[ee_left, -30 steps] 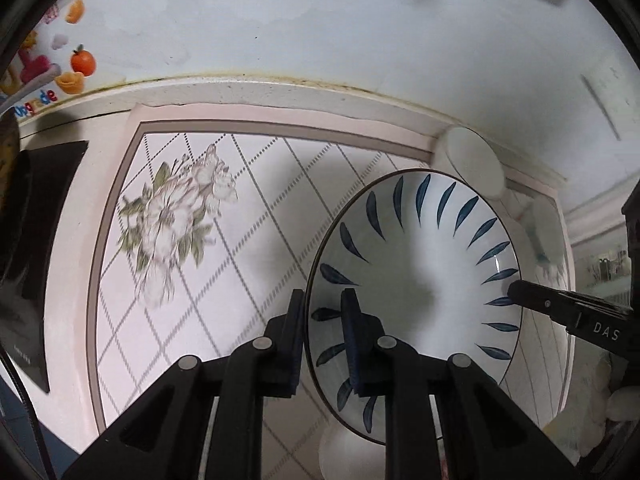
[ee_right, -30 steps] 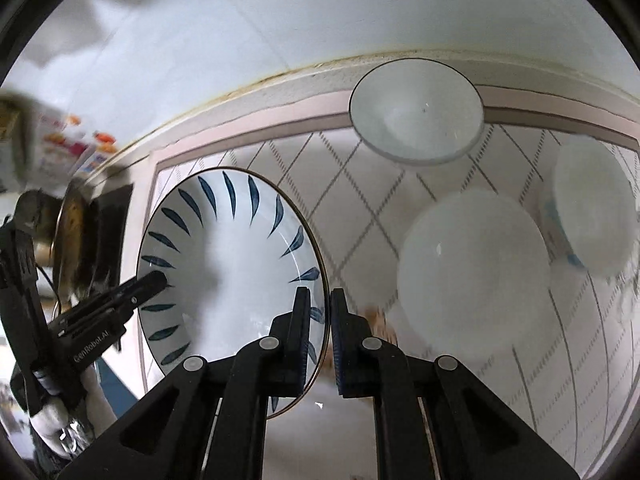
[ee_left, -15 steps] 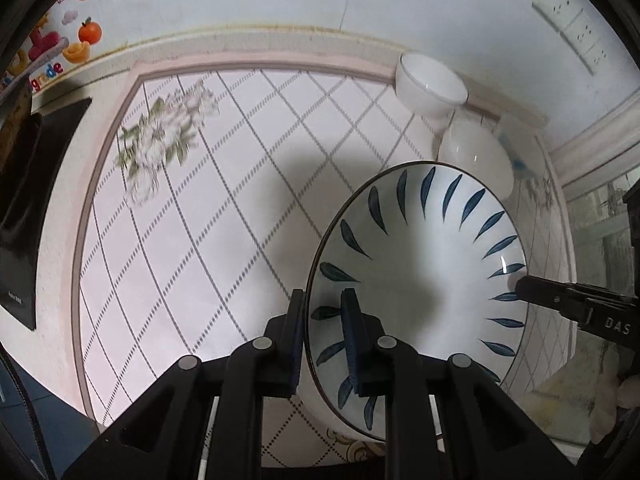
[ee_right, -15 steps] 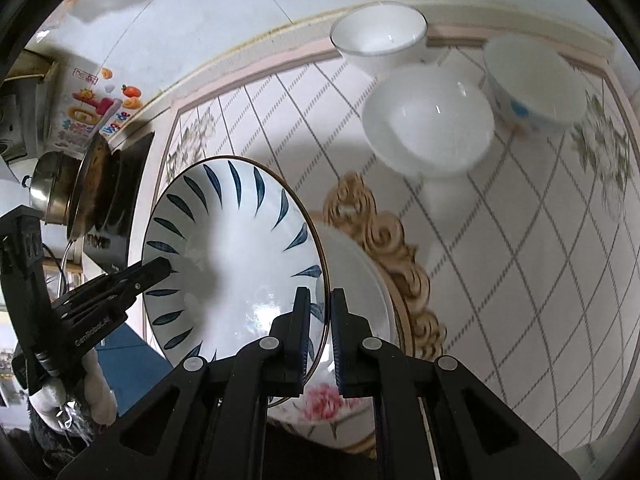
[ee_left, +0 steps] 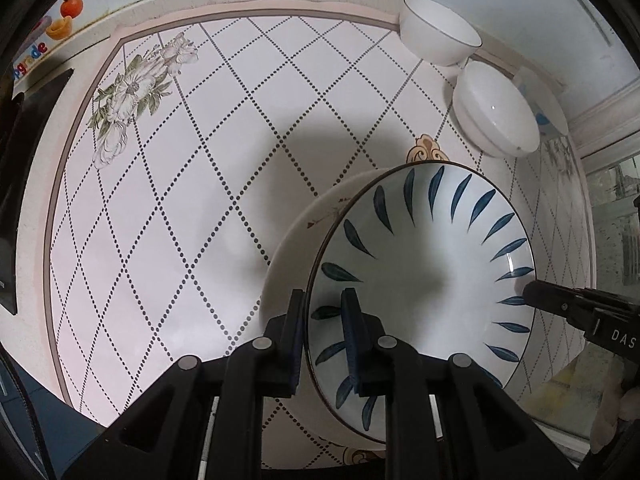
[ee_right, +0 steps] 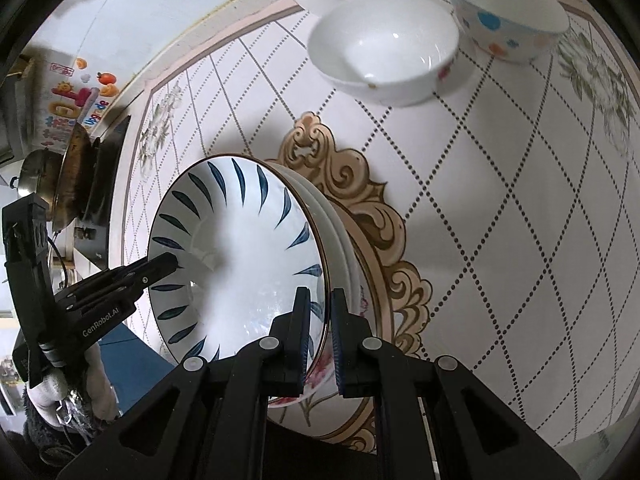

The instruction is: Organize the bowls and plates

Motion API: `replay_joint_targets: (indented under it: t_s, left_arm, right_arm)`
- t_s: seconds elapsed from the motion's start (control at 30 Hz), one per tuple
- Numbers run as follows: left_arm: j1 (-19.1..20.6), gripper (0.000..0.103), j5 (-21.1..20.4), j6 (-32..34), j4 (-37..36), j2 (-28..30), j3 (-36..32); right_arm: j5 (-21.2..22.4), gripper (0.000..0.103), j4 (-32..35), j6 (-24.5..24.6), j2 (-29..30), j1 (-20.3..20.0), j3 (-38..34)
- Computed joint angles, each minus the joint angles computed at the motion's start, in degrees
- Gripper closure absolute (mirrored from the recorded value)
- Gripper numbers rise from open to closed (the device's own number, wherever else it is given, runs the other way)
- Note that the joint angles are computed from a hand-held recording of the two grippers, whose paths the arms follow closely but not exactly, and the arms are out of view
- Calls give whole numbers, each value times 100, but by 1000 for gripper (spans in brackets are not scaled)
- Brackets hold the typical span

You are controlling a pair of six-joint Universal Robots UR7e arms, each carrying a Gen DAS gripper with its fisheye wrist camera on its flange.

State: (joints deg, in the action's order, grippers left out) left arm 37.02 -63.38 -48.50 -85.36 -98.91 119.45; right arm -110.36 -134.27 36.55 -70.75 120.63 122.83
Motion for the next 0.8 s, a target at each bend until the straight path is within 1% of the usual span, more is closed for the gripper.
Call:
replay_joint_targets:
  t_s: [0.4,0.5,0.67,0.8]
  left_arm:
    - [69,87,39,-279,134,-17,72]
    - [8,87,89,-375,145,-53,131]
    - [-77,87,88,-540,176,-80,199]
    - [-87,86,81,-631,185,-76,206]
  right_arm:
    - [170,91,-170,-112,128,-61,81]
    - [129,91,-185,-131,174,-39,80]
    - [178,91,-311,-196,134,-86,160]
    - [153,91,-297,-200,167,-94,118]
